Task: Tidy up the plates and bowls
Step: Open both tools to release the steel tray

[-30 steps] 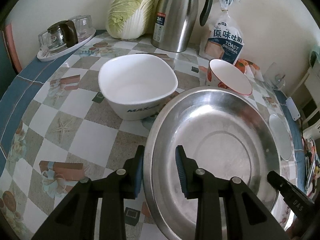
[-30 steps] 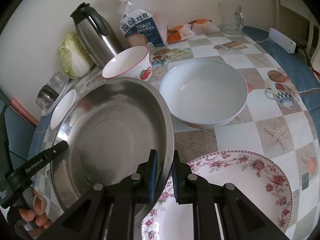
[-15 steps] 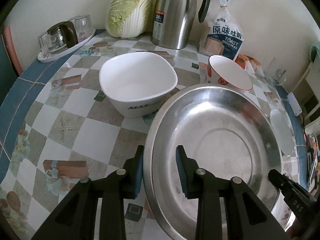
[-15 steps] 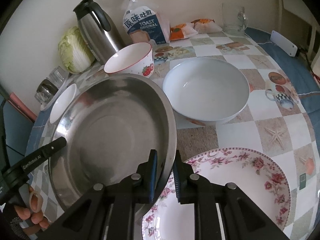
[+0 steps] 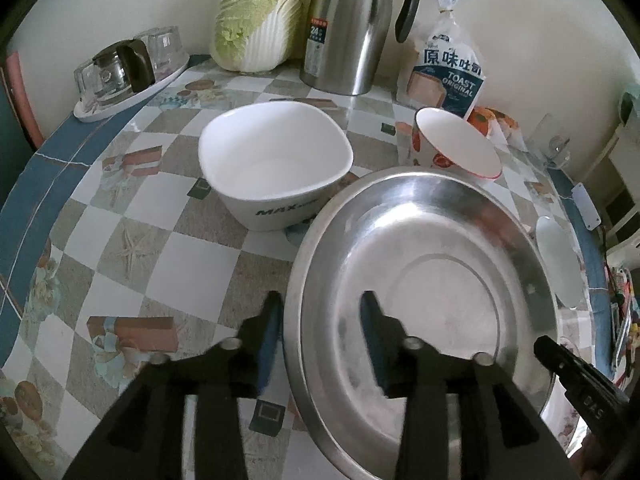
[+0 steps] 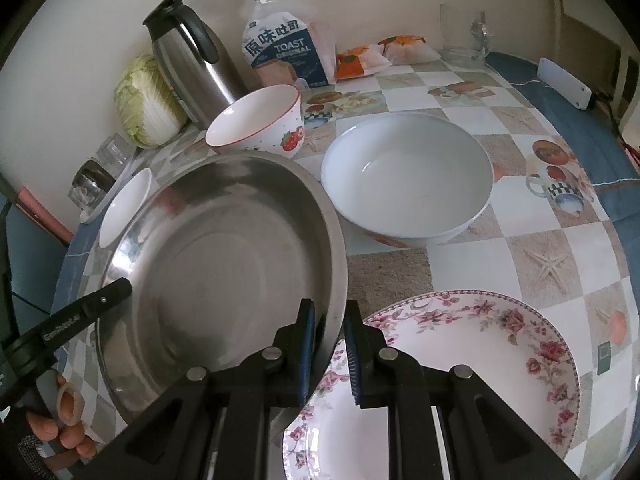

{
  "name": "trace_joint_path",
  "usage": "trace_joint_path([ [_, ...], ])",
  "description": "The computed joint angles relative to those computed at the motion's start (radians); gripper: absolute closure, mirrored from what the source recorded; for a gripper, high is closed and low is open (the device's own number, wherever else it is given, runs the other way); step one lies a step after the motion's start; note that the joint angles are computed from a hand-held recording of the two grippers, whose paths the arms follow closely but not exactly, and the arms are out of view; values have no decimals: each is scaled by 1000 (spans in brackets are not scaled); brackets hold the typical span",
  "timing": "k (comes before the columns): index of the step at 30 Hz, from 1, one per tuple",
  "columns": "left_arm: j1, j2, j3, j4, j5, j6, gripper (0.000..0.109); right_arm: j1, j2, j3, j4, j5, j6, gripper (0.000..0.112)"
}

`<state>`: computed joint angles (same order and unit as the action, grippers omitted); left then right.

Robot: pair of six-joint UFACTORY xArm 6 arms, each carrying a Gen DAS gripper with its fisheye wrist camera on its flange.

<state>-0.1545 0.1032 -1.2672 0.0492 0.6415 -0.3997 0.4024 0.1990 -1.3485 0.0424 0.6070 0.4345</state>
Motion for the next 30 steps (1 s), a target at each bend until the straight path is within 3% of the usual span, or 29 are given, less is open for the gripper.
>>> trace_joint_path([
  [3,0,-7,-1,6,0,-5,60,-1,-7,3,-6,-1,9,95],
  [5,0,-10,-2,18,1,-20,45,-1,-12,7,-34,-3,34,87],
  [10,1,-25,1,71,6,-62,40,-5,-32,21,-67,-13,74,84],
  [12,1,-34,10,74,-4,-67,30,-4,-38,23,-74,-21,76,75],
  [14,-2,-43,20,100,-22,-83,25,0,-43,22,-97,-31,84,53],
  [17,-7,-51,28,159,-40,-122,14,10,-45,12,-140,-40,91,47],
  [19,-7,-56,33,189,-53,-146,12,15,-47,11,-150,-49,87,38],
  [28,-12,-71,45,243,-54,-193,12,22,-43,8,-142,-48,67,22],
  [30,-13,-79,54,249,-64,-201,12,23,-46,11,-144,-50,67,13],
])
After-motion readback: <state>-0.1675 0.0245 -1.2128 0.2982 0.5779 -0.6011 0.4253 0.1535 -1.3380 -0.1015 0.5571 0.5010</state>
